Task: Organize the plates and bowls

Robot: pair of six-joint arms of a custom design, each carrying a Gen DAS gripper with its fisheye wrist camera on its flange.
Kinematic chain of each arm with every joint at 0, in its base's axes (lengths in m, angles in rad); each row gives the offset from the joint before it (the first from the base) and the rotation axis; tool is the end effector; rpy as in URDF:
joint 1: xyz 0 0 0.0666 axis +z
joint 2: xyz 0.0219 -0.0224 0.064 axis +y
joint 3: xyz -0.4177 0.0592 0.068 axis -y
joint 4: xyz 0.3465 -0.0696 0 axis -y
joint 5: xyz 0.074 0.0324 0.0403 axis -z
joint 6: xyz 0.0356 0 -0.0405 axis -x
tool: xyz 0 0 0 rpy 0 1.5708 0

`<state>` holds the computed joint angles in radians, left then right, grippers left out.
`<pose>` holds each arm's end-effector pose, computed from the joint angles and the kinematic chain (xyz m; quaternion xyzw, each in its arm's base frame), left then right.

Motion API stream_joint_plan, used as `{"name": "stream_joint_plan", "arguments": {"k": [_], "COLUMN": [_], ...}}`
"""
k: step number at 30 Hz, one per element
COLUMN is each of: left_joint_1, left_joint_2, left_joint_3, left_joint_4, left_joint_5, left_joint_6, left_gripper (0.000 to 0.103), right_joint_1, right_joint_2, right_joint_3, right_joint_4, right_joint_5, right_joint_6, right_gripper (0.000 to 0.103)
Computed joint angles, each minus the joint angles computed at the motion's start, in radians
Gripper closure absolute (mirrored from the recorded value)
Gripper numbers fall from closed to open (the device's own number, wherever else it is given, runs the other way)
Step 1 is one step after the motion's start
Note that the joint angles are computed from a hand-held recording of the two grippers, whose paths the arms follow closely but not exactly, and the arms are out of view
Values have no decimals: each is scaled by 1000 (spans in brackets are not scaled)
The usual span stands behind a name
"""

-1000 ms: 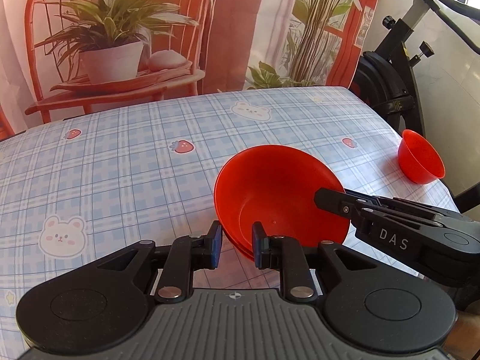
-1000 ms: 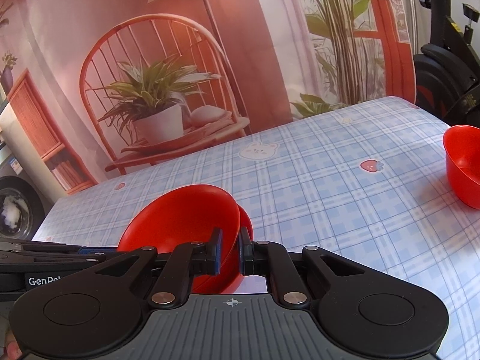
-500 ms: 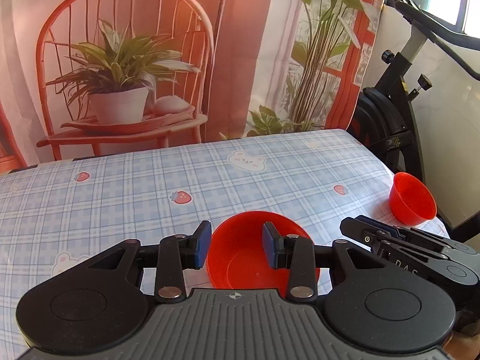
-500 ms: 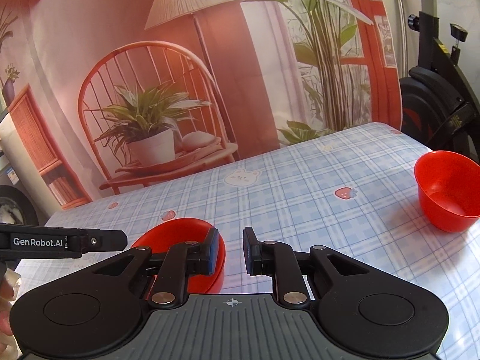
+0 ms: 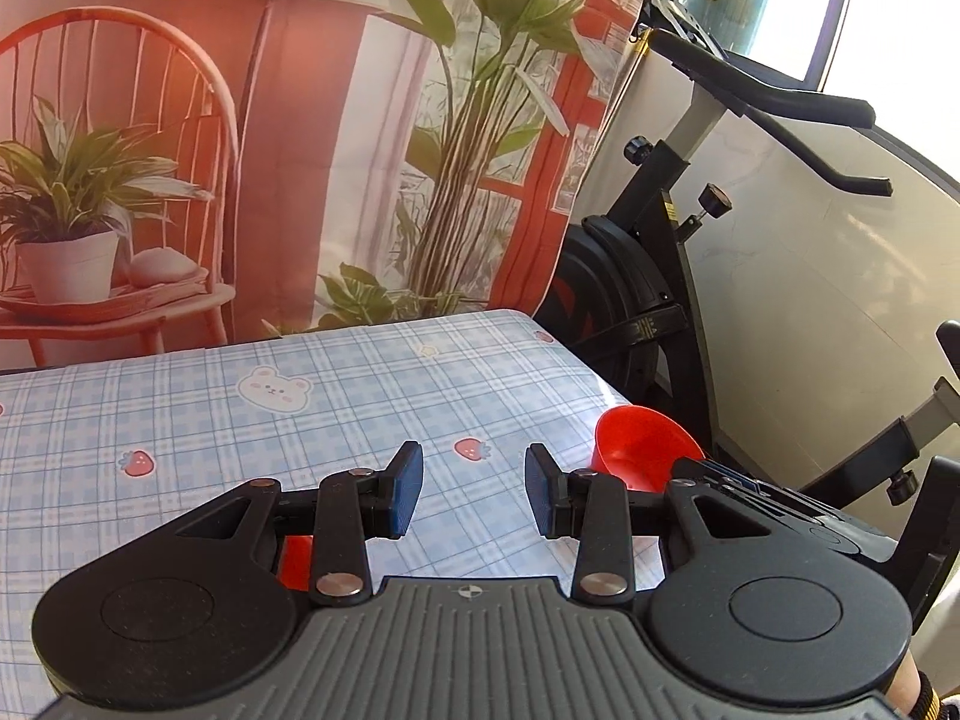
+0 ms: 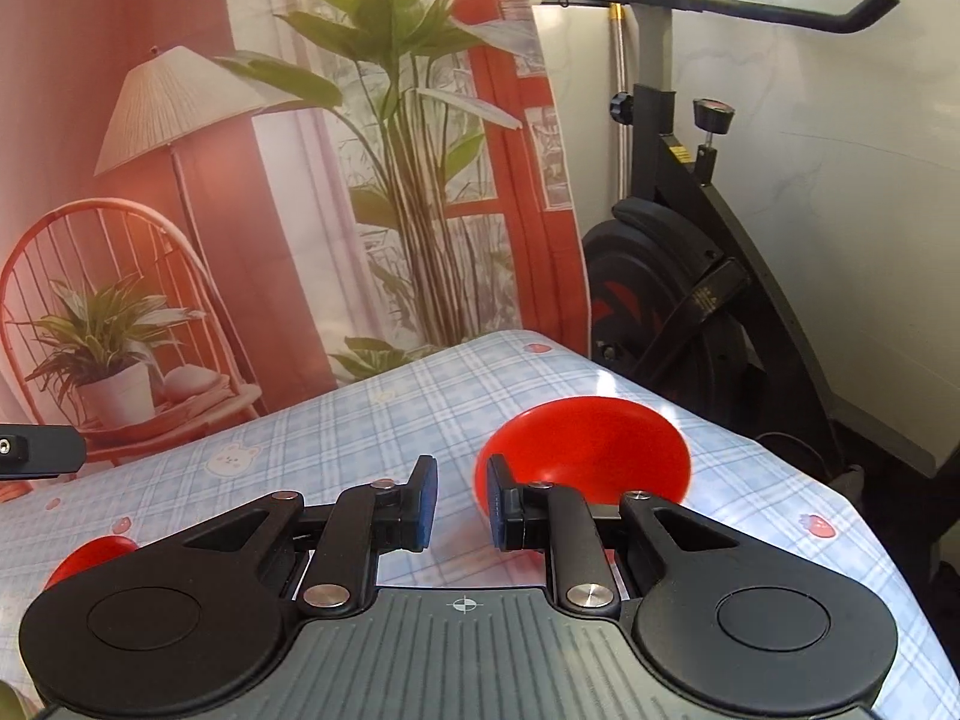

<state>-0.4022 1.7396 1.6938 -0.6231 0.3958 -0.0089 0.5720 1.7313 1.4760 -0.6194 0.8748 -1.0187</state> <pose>0.5364 -0.2435 0.4487 0.2640 0.8464 -0.2570 0.3845 0.4800 0.2760 0.3701 0.3295 0.7984 -0.0581 0.5006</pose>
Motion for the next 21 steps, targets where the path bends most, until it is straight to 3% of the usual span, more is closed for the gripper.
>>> {"name": "stream_joint_plan", "arguments": {"k": [5, 8, 16, 21], "left_joint_1": [-41, -58, -74, -82], "left_joint_2": [44, 62, 97, 125], "left_joint_3": [28, 40, 70, 101], "left_joint_4": [-3, -5, -37, -56], "left_joint_5": [-7, -15, -33, -39], "left_joint_6": [12, 10, -2, 7], "left_gripper": [64, 64, 63, 62], "right_joint_1": [-28, -51, -71, -73], "right_joint_2": [-51, -66, -64, -57], "right_joint_3": [-100, -151, -221, -222], "right_joint_4": [-50, -33, 102, 128], "right_joint_5": [41, 16, -67, -86], "right_joint_6": [-117, -155, -124, -100], "right_gripper": [80, 77, 79, 86]}}
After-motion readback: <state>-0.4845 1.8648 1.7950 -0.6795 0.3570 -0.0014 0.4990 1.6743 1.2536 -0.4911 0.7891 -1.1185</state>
